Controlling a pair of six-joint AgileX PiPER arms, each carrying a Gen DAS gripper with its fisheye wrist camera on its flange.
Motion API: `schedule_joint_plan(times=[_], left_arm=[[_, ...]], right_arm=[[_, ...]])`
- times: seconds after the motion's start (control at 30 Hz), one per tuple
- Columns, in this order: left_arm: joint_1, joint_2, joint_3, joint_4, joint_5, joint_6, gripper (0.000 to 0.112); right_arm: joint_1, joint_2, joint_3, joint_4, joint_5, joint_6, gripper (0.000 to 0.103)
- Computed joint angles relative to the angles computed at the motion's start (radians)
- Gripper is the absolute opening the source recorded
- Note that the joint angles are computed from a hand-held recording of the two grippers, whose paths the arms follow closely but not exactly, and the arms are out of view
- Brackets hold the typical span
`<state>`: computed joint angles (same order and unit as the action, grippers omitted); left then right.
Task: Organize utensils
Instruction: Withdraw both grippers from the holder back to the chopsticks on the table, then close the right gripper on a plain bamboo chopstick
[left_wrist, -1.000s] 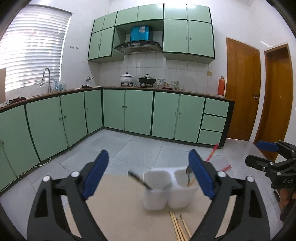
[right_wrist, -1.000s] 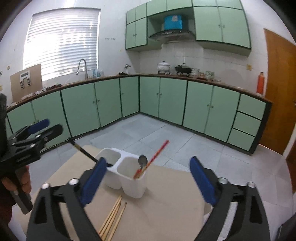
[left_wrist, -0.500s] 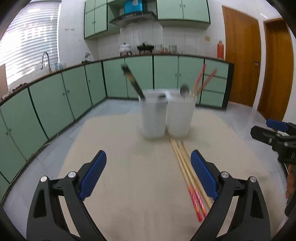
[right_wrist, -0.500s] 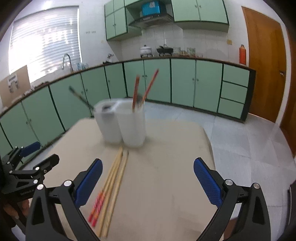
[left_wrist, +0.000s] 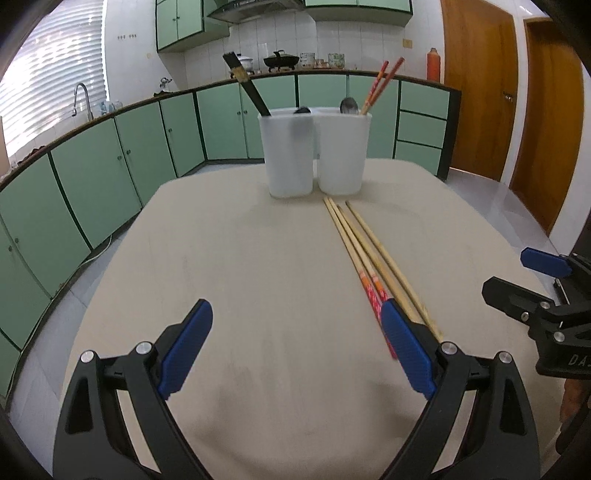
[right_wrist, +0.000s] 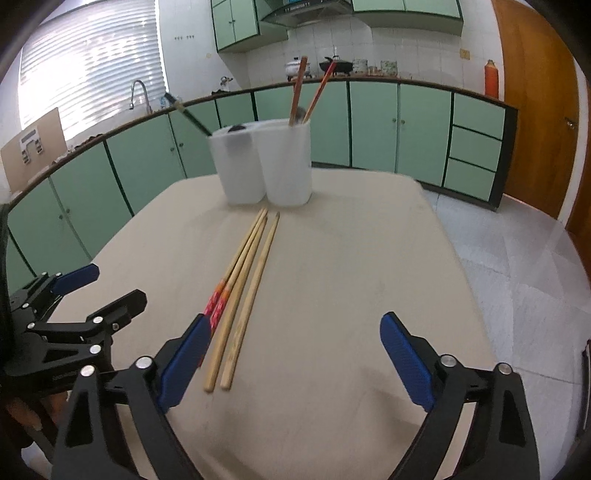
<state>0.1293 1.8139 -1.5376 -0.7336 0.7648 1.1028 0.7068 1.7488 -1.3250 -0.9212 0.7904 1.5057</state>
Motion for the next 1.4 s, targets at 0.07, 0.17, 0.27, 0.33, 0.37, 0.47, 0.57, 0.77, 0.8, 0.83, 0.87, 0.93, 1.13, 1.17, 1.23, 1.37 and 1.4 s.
schedule_joint_plan(times=[0.07, 0.17, 0.27, 0.33, 0.37, 0.47, 0.57, 0.77, 0.8, 0.83, 0.87, 0.93, 1.13, 1.17, 1.23, 1.37, 1.4], left_arm=[[0.005, -0.005, 0.019, 0.002, 0.001, 0.008, 0.090], [0.009, -0.009, 0.036, 0.012, 0.009, 0.005, 0.090], [0.015, -0.009, 0.048, 0.013, 0.011, 0.017, 0.090], [0.019, -0.007, 0.053, 0.016, 0.013, 0.018, 0.090], [0.021, -0.005, 0.056, 0.021, 0.014, 0.016, 0.090], [0.031, 0.001, 0.061, 0.026, 0.015, 0.018, 0.090], [0.039, 0.006, 0.065, 0.029, 0.017, 0.016, 0.090], [0.043, 0.022, 0.042, 0.031, 0.039, 0.000, 0.090], [0.042, 0.024, 0.041, 0.033, 0.040, -0.003, 0.090], [0.041, 0.028, 0.037, 0.035, 0.042, -0.007, 0.090], [0.040, 0.030, 0.035, 0.036, 0.044, -0.010, 0.090], [0.039, 0.037, 0.023, 0.040, 0.052, -0.019, 0.090], [0.039, 0.053, 0.001, 0.047, 0.071, -0.035, 0.090], [0.038, 0.053, 0.000, 0.048, 0.071, -0.036, 0.090], [0.034, 0.053, -0.002, 0.051, 0.073, -0.035, 0.090], [0.022, 0.057, -0.016, 0.055, 0.098, -0.046, 0.090], [0.019, 0.059, -0.021, 0.055, 0.108, -0.049, 0.090]], right_arm=[[0.013, 0.005, 0.009, 0.005, -0.006, 0.005, 0.084], [0.024, 0.019, 0.006, 0.022, -0.011, -0.001, 0.076], [0.037, 0.032, 0.002, 0.036, -0.017, -0.009, 0.068], [0.042, 0.041, -0.003, 0.046, -0.023, -0.010, 0.064], [0.045, 0.047, -0.005, 0.051, -0.027, -0.009, 0.060], [0.053, 0.064, -0.013, 0.056, -0.031, -0.012, 0.056], [0.060, 0.084, -0.029, 0.063, -0.027, -0.017, 0.050], [0.064, 0.119, -0.065, 0.075, -0.008, -0.042, 0.040], [0.064, 0.123, -0.071, 0.077, -0.004, -0.049, 0.040], [0.064, 0.129, -0.080, 0.079, 0.003, -0.057, 0.038], [0.065, 0.135, -0.088, 0.079, 0.010, -0.062, 0.036], [0.067, 0.142, -0.097, 0.077, 0.016, -0.066, 0.034], [0.067, 0.160, -0.121, 0.082, 0.024, -0.093, 0.020], [0.066, 0.160, -0.121, 0.083, 0.023, -0.094, 0.018], [0.061, 0.151, -0.107, 0.082, 0.012, -0.080, 0.010], [0.048, 0.135, -0.086, 0.091, -0.011, -0.077, 0.007], [0.047, 0.133, -0.085, 0.093, -0.009, -0.079, 0.007]])
